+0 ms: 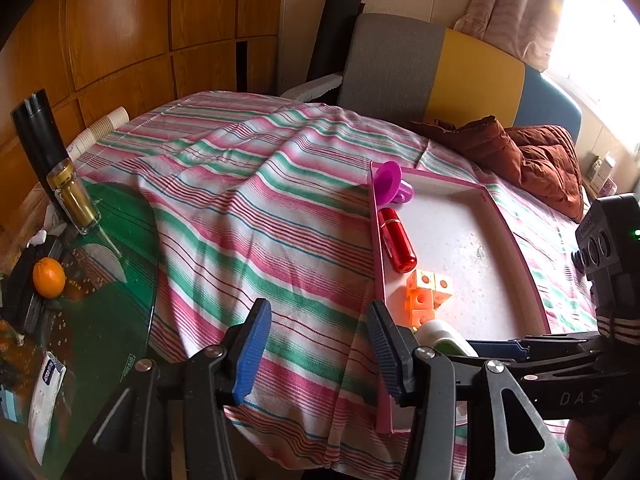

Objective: Organize rigid objects
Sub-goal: 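Carry the green-white device into the tray and open the right gripper, then move the left gripper to the grey-black canister and grasp it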

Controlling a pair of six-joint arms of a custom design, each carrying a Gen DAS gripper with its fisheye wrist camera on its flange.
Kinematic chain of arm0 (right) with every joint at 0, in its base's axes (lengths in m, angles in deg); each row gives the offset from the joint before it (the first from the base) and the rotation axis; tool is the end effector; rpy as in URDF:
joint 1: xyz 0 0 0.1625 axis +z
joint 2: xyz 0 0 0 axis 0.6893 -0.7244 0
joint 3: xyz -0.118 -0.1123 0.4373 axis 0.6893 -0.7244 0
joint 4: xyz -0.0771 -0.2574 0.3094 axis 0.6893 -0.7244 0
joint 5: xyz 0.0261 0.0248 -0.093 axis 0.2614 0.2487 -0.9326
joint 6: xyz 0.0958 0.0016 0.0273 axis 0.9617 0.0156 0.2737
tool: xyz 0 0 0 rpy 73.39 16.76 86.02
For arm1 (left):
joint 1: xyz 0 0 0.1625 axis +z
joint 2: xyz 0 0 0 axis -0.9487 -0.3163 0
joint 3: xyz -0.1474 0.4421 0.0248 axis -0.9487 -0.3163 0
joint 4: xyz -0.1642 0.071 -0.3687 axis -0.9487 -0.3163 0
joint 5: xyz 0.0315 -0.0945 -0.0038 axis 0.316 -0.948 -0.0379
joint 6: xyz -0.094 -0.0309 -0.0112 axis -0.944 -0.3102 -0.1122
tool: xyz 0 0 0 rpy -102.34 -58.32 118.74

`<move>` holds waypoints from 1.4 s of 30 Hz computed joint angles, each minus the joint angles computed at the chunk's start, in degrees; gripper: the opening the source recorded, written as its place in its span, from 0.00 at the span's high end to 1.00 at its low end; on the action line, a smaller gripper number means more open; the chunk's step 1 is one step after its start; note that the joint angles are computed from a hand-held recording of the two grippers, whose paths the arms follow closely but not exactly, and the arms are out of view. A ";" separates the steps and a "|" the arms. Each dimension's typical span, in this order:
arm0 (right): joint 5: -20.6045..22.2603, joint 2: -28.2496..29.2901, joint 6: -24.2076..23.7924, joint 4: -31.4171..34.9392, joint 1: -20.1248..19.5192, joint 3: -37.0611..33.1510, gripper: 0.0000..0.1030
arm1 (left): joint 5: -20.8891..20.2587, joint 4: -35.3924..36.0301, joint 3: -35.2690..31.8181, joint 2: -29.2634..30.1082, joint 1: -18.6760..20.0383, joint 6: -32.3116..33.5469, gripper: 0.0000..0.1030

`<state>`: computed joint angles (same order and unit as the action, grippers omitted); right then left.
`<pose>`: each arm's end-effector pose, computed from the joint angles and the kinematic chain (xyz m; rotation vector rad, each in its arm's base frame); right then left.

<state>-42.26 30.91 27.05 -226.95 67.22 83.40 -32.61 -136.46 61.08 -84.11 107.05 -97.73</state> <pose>0.3537 -0.5637 0.0171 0.6832 -3.0414 0.0462 -0.1622 -0.3892 0.2630 0.0287 2.1487 -0.9722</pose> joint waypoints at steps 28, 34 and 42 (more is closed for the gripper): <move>-14.09 -3.30 -2.41 -14.80 3.05 5.27 0.31 | 0.14 -0.30 -0.80 2.08 -2.82 1.85 0.48; -19.22 -4.82 -3.38 -20.53 3.80 7.34 0.31 | -0.51 -3.97 -0.95 4.02 -3.40 5.19 0.48; -24.17 -7.21 -3.59 -25.25 2.96 9.96 0.31 | -2.18 -10.53 -1.46 7.78 -4.03 11.25 0.48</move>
